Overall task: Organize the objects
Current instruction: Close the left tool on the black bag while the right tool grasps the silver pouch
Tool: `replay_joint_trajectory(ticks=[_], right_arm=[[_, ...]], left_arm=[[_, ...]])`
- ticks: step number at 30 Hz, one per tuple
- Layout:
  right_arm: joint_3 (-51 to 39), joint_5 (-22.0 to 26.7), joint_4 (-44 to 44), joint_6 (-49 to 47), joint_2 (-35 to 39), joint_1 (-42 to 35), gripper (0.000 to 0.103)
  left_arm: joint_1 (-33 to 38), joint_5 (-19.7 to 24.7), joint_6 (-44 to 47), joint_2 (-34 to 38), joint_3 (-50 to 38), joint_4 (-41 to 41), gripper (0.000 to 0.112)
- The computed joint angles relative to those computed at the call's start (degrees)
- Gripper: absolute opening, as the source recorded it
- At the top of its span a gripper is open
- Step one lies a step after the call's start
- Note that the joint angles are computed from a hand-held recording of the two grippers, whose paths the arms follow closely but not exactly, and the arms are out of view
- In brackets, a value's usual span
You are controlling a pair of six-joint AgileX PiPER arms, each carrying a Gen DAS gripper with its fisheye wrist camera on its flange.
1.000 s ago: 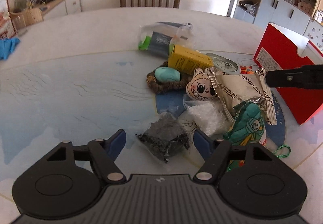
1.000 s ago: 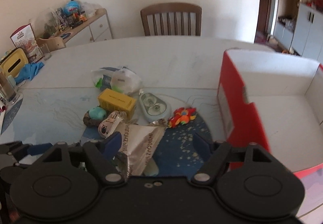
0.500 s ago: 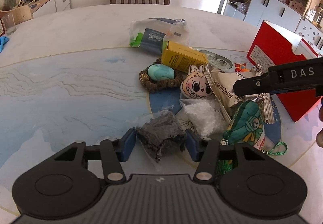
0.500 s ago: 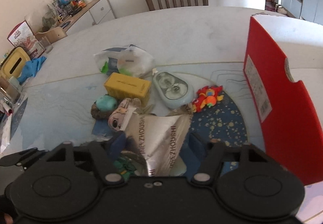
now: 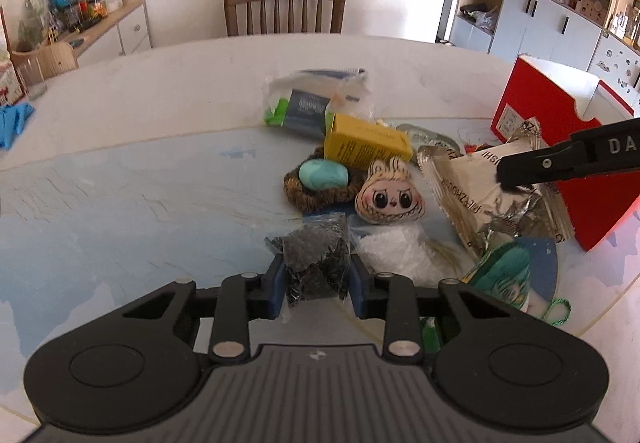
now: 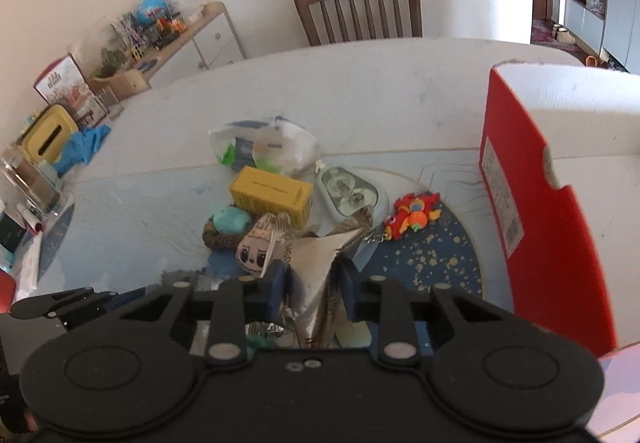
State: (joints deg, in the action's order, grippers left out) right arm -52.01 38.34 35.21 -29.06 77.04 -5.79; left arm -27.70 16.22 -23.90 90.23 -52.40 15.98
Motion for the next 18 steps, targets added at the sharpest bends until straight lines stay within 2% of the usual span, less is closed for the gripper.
replay_joint_trajectory(ticks=[3,9,18], right_arm=[[0.1,1.3,2.4,-4.2,-1.7,-2.5,0.027],[-2.0,9.8,7.7,-11.8,-4.2,-12.2,0.027],[-5.9,20.9,14.3,-23.3,-4.2,-28.1,0.024]], left_arm=[[-2.0,3.2,-5.4,-1.0,-1.3,4.3,0.031],[-8.3,9.8,-12.1,-3.7,-5.1,9.8,0.031],[-18.2,17.3,-16.5,-0.9,-15.9,11.6,0.031]])
